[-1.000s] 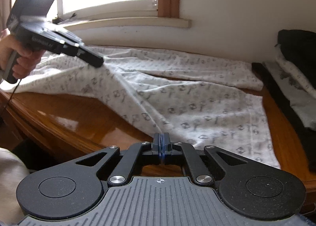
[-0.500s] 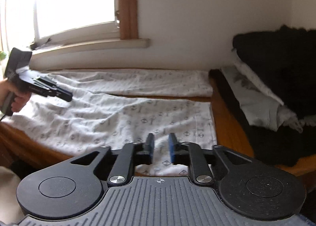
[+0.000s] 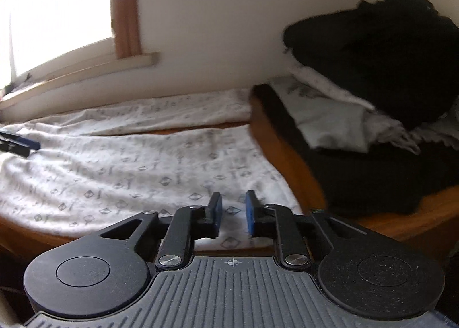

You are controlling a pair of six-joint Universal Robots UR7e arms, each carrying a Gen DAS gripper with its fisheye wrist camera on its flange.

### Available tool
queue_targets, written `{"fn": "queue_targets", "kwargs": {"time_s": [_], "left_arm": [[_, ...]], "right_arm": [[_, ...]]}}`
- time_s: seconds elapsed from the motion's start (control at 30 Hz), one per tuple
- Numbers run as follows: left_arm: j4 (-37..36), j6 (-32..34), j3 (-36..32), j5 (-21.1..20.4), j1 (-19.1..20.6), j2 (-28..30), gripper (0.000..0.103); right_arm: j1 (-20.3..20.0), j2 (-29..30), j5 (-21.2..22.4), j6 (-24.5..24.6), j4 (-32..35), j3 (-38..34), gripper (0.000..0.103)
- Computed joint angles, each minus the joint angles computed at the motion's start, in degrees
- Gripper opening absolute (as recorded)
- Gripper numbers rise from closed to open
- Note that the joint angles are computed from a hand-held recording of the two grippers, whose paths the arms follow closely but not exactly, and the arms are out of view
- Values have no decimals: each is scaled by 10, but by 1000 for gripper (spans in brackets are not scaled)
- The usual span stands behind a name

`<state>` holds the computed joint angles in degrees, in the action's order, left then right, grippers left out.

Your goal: Fold clothes

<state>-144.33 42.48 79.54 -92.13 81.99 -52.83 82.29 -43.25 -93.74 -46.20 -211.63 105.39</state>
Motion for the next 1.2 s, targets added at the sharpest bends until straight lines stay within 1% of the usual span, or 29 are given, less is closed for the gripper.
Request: {"fn": "queue_targets", "kwargs": {"time_s": [0.03, 0.1, 0.17, 0.23, 0.27, 0.3, 0.33, 0.4, 0.47, 0.5, 0.57, 0.67, 0.8, 0.97, 1.07, 1.2], "left_arm": [[-1, 0, 3, 1, 0, -1, 79], [-9, 4, 11, 6, -3, -4, 80], [-20, 11, 21, 16, -6, -6, 82], [-35, 16, 32, 27, -10, -9, 86], [-44, 15, 37, 32, -11, -10, 91], [-53, 15, 43, 37, -12, -11, 96], [-64, 14, 50, 40, -13, -14, 103], [-90, 11, 64, 42, -14, -19, 103], [-101, 3, 75, 47, -15, -26, 103], [-103, 0, 80, 50, -16, -30, 103], [-113, 0, 95, 49, -17, -42, 103], [-130, -2, 119, 44, -14, -64, 103], [-152, -11, 142, 39, 0, -98, 103], [-194, -29, 160, 74, 14, -131, 103], [-208, -43, 162, 87, 23, -146, 103], [-222, -53, 161, 105, 35, -163, 103]], "right_arm": [[3, -2, -10, -6, 3, -1, 14], [8, -3, -24, 5, 13, -5, 15], [16, -4, -40, 15, 27, -10, 19], [24, 3, -52, 21, 24, -18, 30], [31, 12, -66, 23, 18, -26, 33], [38, 20, -80, 23, 13, -32, 38], [42, 23, -83, 24, 15, -35, 38], [53, 32, -88, 28, 22, -43, 39], [63, 43, -90, 26, 22, -51, 43], [70, 50, -93, 27, 22, -57, 47], [84, 63, -98, 35, 29, -69, 49], [105, 84, -93, 45, 48, -90, 51], [134, 116, -79, 32, 87, -121, 54], [167, 158, -49, 28, 145, -164, 55], [182, 179, -24, 27, 185, -189, 56], [205, 206, -13, 10, 234, -221, 56]]}}
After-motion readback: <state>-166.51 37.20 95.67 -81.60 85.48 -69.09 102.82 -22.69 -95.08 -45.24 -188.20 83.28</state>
